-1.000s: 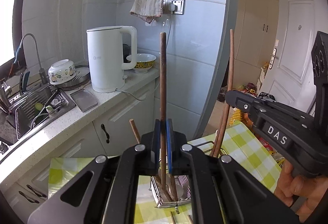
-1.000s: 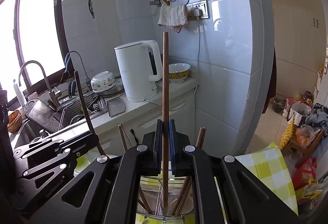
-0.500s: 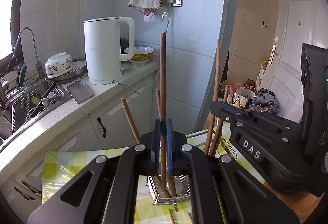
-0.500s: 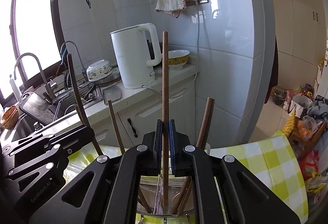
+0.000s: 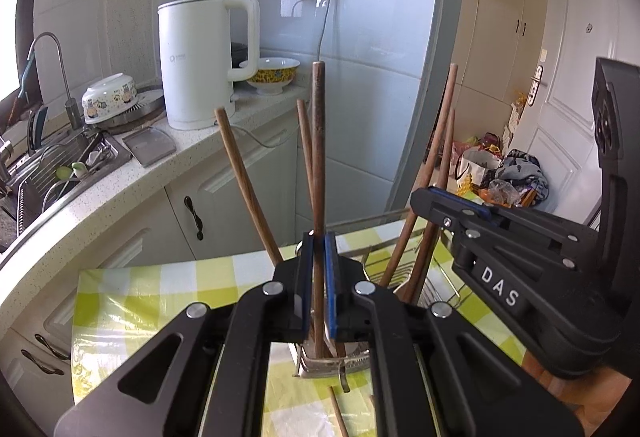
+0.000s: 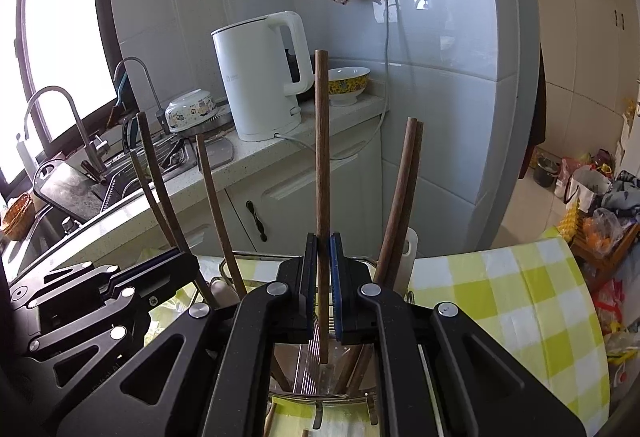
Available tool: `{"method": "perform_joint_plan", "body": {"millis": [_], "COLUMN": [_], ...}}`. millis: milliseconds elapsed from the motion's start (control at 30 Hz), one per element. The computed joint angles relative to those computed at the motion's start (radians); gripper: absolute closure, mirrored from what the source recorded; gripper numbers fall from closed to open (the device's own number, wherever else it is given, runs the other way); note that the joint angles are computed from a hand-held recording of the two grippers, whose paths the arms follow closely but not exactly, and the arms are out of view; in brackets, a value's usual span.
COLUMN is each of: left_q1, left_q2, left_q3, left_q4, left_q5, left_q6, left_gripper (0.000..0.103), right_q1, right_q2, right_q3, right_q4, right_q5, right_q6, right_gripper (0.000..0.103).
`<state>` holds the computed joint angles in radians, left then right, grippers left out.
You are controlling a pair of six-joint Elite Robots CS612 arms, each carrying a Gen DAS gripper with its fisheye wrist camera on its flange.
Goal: Organize utensils
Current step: 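Open the left tool releasing its chopstick while the right tool releases its chopstick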
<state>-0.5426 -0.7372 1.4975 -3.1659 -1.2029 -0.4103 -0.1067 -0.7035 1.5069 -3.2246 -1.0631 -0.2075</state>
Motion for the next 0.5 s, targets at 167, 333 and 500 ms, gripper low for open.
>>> {"method": "perform_joint_plan", "body": {"millis": [167, 333, 500], "left_q1": [0.000, -0.003, -0.008], "left_q2": [-0.002, -0.011, -0.024], "left_q3": [0.008, 0.020, 0.040], "left_q4": [-0.004, -0.017, -0.031], "left_q5": [0.002, 0.010, 0.018], "left_q6": [-0.006, -0.004, -0.005], "left_gripper": [0.093, 0.093, 0.093], "right_q1": [-0.002, -0.008, -0.019], "right_q2": [-0.004, -0.012, -0.024], "right_q3": [0.004, 0.013, 0.031], "right_q4": [-0.012, -0.033, -0.060], "right_q5": [-0.010, -0.009, -0.010], "right_q6": [0.005, 0.011, 0.023], "right_gripper": [0.093, 0.093, 0.092]}}
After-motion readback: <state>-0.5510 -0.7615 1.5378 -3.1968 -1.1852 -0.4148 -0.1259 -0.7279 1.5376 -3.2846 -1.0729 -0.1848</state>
